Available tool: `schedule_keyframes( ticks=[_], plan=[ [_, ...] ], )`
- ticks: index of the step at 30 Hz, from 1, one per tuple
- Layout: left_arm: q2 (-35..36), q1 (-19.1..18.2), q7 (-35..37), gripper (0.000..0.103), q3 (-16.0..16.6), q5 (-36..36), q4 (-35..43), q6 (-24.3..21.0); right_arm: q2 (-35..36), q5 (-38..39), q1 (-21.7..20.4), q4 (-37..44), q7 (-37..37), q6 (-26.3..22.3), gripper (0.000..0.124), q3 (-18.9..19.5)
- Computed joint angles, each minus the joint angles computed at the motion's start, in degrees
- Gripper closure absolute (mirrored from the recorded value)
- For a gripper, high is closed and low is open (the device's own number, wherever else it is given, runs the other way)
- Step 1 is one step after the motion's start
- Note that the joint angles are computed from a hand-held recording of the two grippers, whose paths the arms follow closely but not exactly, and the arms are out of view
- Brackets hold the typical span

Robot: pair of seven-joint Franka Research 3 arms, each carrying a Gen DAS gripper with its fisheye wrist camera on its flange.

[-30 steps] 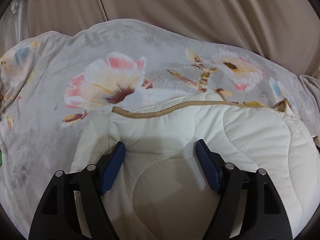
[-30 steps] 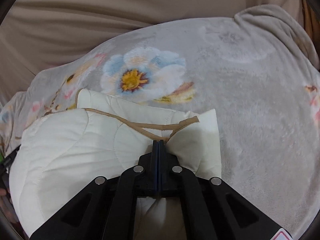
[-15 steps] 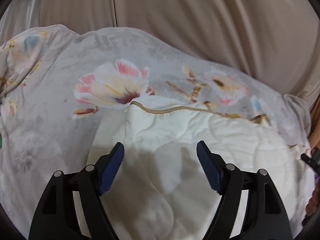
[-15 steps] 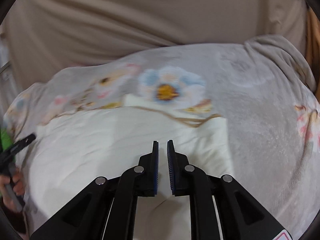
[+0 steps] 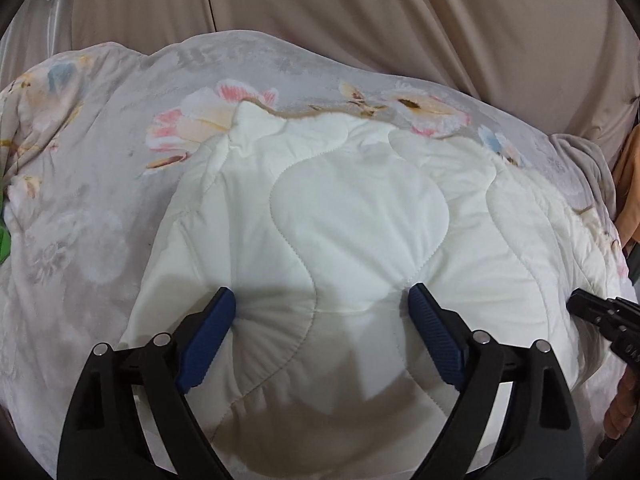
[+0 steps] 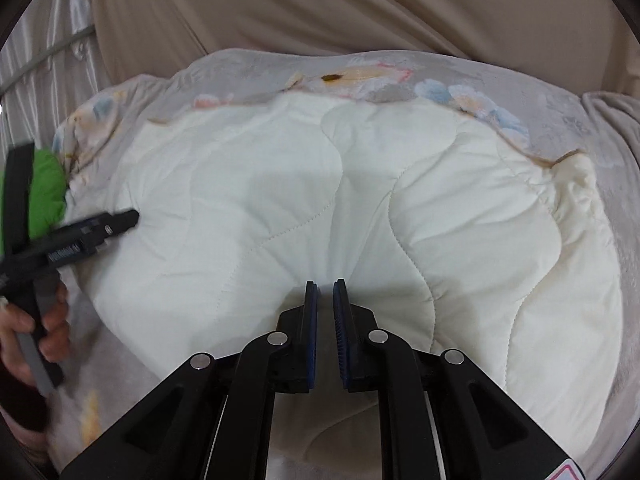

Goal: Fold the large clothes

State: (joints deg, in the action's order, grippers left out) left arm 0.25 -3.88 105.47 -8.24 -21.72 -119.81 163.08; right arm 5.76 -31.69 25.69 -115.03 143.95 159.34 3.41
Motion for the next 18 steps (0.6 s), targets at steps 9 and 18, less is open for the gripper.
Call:
schedule_keyframes(
  ticks=[9,18],
  plan=[
    [-0.6,1.2,-1.9,0.018,1.2,-2.9,-0.1,0.9,10.7,14.6,-0.6,16.4,-14.9,0.5,0.111,1.0],
    [-3.1,2.0,3.5,0.014,3.8,-11.4,-2.2,1.7,25.4,26.2,0.7,29.6,-25.3,-3.8,0.124,-1.6]
  ],
)
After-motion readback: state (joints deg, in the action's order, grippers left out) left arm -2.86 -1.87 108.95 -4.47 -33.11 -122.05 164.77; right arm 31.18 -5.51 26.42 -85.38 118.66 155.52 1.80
